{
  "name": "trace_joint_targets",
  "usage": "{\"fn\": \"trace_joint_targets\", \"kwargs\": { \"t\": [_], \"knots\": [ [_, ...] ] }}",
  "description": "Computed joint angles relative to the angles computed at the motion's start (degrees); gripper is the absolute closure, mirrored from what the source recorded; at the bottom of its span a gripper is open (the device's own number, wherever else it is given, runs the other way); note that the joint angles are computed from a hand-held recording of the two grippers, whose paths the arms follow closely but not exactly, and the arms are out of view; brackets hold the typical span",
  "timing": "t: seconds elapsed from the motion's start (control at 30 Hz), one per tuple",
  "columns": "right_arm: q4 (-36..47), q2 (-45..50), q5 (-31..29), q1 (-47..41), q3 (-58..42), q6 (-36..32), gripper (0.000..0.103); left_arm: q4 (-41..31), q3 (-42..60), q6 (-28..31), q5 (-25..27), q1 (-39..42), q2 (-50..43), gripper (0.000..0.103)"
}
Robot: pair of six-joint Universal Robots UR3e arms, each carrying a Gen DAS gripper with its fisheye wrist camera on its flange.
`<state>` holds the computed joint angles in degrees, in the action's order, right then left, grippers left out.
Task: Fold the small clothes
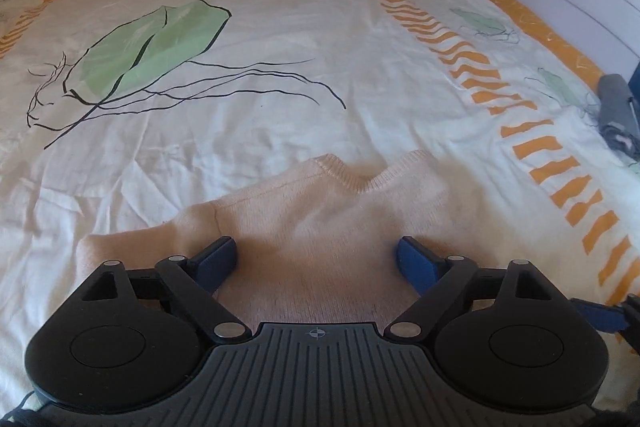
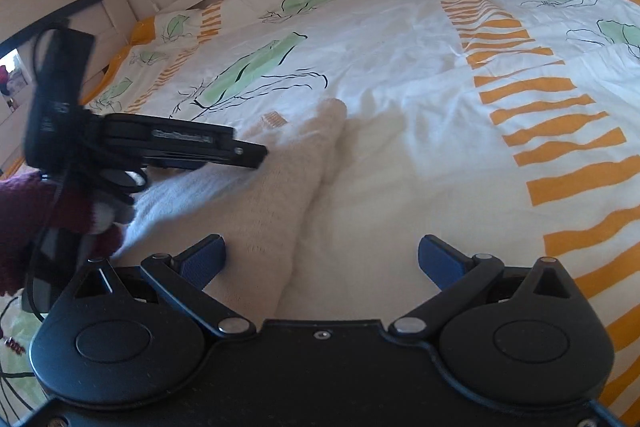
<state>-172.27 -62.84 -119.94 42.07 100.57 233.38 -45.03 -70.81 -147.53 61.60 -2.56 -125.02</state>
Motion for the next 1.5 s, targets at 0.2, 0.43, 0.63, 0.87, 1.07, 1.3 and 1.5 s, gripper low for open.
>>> {"fn": "trace_joint_targets", "kwargs": {
  "t": [0.2, 0.43, 0.63, 0.87, 1.07, 1.3, 1.5],
  "knots": [
    [-0.6, 1.2, 0.3, 0.1, -0.6, -1.6, 0.0, -3.1, 5.8, -2.0, 1.5, -1.7, -2.5, 0.011],
    [-3.0, 1.6, 1.4, -0.5, 0.2, -1.8, 0.0, 0.5, 6.3, -1.7, 3.6, -2.3, -5.0, 0.01],
    [-3.2, 1.7, 1.4, -0.6, 0.2, -2.0, 0.0, -1.6, 4.8, -3.7, -0.7, -0.6, -1.3, 0.012],
    [-3.1, 1.8, 1.0, -0.3, 0.1, -1.9, 0.0, 7.9, -11.9, -7.7, -8.9, 7.0, 10.3, 0.012],
    [-0.7, 2.0, 0.6, 0.1, -1.2, -1.9, 0.0, 7.1, -26.3, -0.7, -9.9, 13.9, 21.6, 0.011],
    [2.9, 2.4, -0.5, 0.9, -3.3, -2.1, 0.0, 3.8, -41.5, 6.3, -9.7, 24.3, 31.6, 0.011],
    [6.2, 2.6, -1.1, 1.4, -5.1, -2.2, 0.0, 2.8, -44.7, 7.3, -12.3, 28.6, 32.6, 0.011]
  ]
}}
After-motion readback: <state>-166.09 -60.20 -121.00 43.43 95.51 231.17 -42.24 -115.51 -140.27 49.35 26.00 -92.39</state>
